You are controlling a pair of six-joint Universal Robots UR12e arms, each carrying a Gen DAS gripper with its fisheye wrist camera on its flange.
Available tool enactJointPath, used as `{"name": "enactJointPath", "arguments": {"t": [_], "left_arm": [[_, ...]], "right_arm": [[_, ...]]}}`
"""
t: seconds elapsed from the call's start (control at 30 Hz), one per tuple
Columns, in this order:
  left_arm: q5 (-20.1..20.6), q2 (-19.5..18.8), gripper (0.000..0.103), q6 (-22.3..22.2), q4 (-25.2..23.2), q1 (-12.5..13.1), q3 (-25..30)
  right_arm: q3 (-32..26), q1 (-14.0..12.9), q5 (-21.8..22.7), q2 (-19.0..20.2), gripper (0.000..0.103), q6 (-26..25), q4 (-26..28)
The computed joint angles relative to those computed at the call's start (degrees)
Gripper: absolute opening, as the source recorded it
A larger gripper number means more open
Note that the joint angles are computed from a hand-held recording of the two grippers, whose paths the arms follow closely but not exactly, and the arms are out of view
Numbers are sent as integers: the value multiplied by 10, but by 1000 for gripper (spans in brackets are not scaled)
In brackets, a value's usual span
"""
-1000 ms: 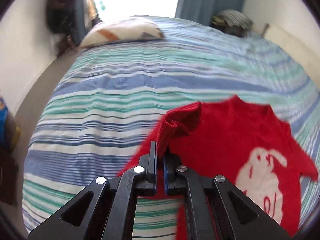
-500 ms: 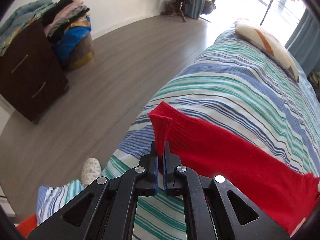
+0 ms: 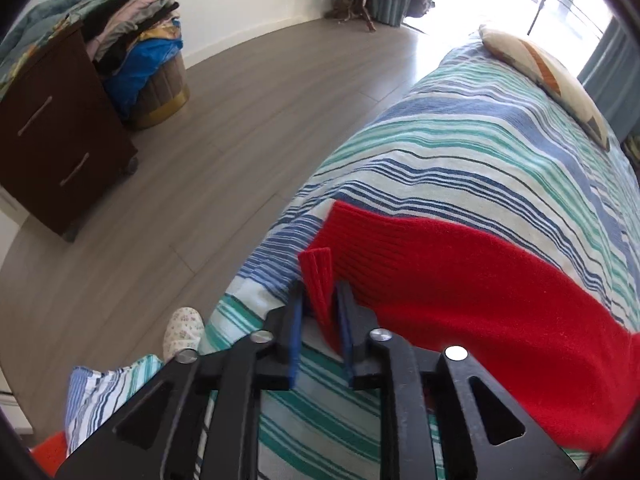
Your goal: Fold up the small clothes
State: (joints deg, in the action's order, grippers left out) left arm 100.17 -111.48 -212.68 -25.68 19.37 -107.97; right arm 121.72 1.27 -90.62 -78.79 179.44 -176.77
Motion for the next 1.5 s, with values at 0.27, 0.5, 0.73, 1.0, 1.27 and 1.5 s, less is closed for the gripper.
{"name": "enactJointPath", "arguments": {"t": [0.27, 0.5, 0.73, 1.0, 1.27, 1.5], "left_arm": [[-40, 104, 74, 54, 27, 17, -90], [-142, 203, 80, 244, 85, -78, -173], [-106, 174, 71, 314, 51, -194, -186], [-182, 251, 87, 292, 119, -132, -266], [-236, 187, 55, 323, 49, -154, -211], [-267, 228, 3, 326, 17, -134, -227]], "right_arm": [[19, -5, -42, -32, 72, 37, -29], [15, 30, 50, -66, 72, -6, 45], [-9, 76, 54, -32, 72, -43, 178], [66, 33, 98, -109, 72, 24, 132], [56, -29, 255, -75, 69, 113, 150], [56, -26, 227, -100, 3, 109, 198]]}}
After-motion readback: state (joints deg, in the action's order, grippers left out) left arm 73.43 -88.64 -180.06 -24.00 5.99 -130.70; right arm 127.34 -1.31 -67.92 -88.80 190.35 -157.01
